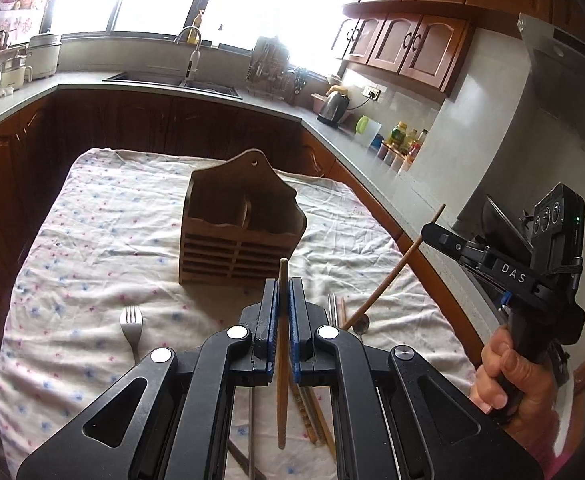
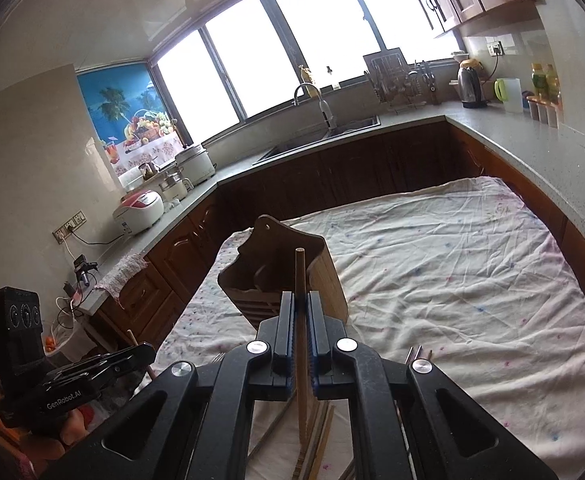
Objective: Organize utensils
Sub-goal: 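Lift the left tool's chopstick into the wooden holder while the right tool carries its chopstick there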
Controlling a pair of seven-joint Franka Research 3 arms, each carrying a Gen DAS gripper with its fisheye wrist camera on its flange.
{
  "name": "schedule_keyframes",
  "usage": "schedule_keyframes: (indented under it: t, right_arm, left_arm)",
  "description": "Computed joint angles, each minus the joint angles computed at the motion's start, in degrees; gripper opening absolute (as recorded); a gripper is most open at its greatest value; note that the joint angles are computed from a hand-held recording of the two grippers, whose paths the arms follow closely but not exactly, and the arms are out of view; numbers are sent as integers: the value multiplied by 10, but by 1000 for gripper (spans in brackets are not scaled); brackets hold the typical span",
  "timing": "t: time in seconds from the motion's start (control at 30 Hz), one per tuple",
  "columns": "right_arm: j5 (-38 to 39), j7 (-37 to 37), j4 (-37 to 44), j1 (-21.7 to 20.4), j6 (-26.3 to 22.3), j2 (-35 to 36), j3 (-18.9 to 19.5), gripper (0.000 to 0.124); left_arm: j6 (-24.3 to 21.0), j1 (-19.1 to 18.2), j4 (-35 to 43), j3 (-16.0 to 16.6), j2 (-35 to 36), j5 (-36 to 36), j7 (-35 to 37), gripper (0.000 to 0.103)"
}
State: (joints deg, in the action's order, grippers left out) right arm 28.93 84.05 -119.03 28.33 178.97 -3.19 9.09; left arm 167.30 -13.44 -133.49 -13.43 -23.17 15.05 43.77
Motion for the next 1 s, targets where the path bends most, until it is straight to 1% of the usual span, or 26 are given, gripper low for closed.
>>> schedule_keyframes:
  t: [0.1, 0.17, 0.27, 0.43, 0.5, 0.57, 0.67, 0.7, 0.77, 0.8, 0.83, 0.9, 0.93, 0.97, 1.0]
  right_arm:
    - [9, -13, 5, 5, 8, -2, -2, 6]
    - [0, -8, 7, 2, 13, -3, 0, 6]
    - [15, -25, 13, 7, 17, -2, -4, 6]
    - [39, -50, 27, 12, 26, 6, -6, 6]
    - [16, -30, 31, 4, 33, 9, -1, 6]
    - [18, -32, 40, 4, 36, 14, -1, 6]
    - [2, -21, 56, -1, 44, 24, 1, 6]
    - [-2, -20, 64, -2, 45, 29, 1, 6]
    - [-48, 20, 77, -7, 51, 39, -2, 6]
    - [-53, 24, 88, -9, 52, 46, -1, 6]
    - [-74, 42, 97, -8, 54, 52, -7, 6]
    - [-126, 89, 117, 2, 58, 68, -27, 6]
    - [-139, 101, 131, 5, 59, 77, -33, 6]
    - [-141, 101, 145, 2, 58, 87, -31, 6]
    - [-157, 116, 159, 12, 59, 97, -45, 6]
  left_arm:
    - [2, 23, 2, -14, -8, 20, -21, 4]
    - [5, 33, 3, -18, -14, 30, -32, 4]
    - [15, 47, 4, -21, -21, 45, -44, 4]
    - [30, 81, 12, -32, -26, 74, -70, 4]
    - [37, 99, 19, -39, -26, 89, -82, 4]
    - [39, 114, 30, -46, -22, 103, -92, 4]
    - [43, 136, 47, -52, -14, 125, -106, 4]
    - [46, 148, 54, -58, -11, 135, -115, 4]
    - [51, 164, 68, -62, -3, 152, -127, 4]
    - [53, 174, 78, -67, 2, 162, -135, 4]
    - [54, 187, 88, -74, 6, 175, -146, 4]
    - [57, 213, 113, -87, 19, 204, -167, 4]
    - [59, 227, 125, -95, 26, 222, -182, 4]
    - [61, 246, 139, -106, 33, 243, -202, 4]
    - [62, 262, 154, -116, 43, 267, -222, 4]
